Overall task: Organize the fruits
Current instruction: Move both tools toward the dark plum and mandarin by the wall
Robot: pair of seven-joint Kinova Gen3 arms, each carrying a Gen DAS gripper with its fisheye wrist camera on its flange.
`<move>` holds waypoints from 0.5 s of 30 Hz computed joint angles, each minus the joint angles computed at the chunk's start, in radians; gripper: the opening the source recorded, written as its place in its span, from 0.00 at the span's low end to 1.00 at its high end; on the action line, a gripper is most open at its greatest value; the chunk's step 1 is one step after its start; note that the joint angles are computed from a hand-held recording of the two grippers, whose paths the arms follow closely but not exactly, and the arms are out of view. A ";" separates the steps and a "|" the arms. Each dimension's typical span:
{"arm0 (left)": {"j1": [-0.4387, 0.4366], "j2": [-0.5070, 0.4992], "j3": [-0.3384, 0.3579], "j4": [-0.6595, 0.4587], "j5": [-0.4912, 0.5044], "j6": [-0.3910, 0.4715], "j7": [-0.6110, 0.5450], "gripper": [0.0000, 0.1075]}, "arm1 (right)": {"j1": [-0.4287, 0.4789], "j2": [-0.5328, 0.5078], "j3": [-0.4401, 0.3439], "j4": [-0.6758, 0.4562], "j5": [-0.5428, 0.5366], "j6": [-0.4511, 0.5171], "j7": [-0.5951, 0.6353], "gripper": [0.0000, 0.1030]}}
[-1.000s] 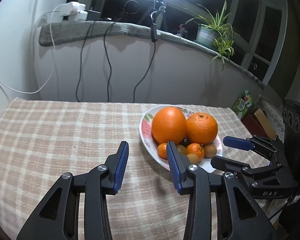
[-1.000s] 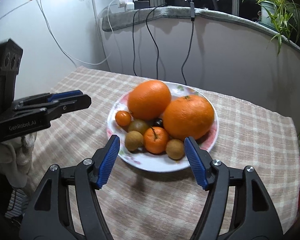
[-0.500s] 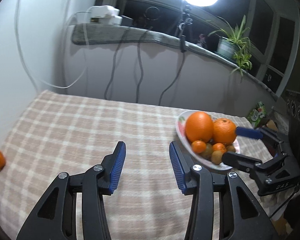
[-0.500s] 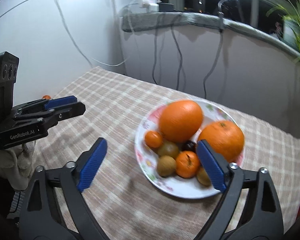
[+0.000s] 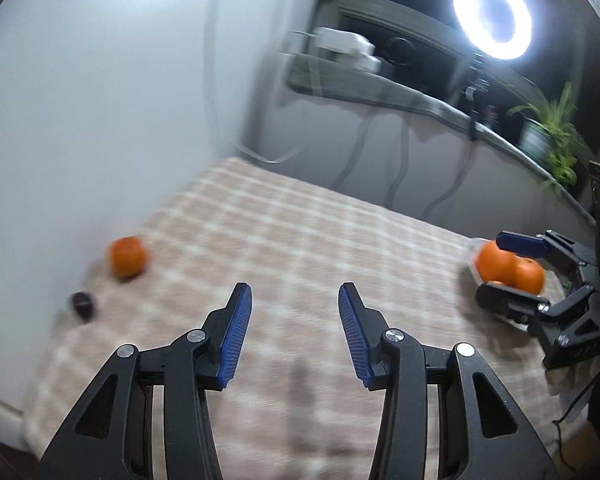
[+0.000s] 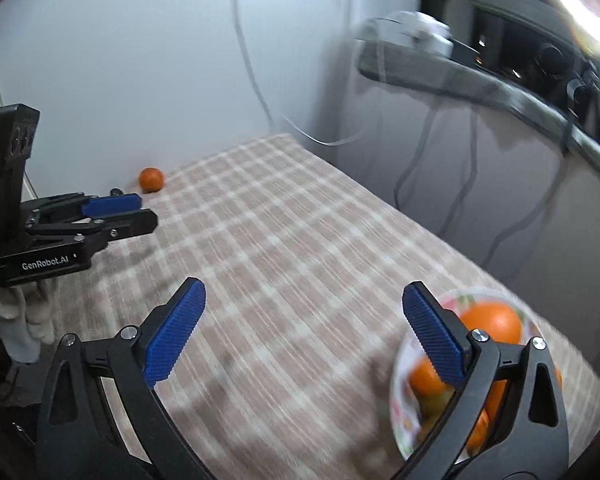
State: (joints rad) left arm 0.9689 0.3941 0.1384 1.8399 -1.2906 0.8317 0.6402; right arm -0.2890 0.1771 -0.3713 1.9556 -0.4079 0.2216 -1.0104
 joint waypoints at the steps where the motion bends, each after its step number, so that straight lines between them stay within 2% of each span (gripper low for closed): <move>1: 0.002 -0.004 0.001 0.007 0.011 0.017 0.001 0.41 | 0.014 0.020 -0.022 -0.028 -0.016 0.022 0.022 0.95; 4: 0.012 -0.011 0.003 0.031 0.064 0.096 0.000 0.41 | 0.044 0.078 -0.067 -0.098 -0.070 0.073 0.080 0.88; 10: -0.003 -0.043 0.017 0.105 0.101 0.157 0.089 0.41 | 0.036 0.197 -0.103 -0.248 -0.130 0.183 0.155 0.74; 14: -0.019 -0.052 0.034 0.135 0.118 0.182 0.125 0.34 | -0.035 0.265 -0.078 -0.345 -0.109 0.245 0.158 0.58; 15: -0.024 -0.054 0.037 0.141 0.120 0.183 0.131 0.33 | -0.053 0.279 -0.072 -0.364 -0.103 0.254 0.152 0.57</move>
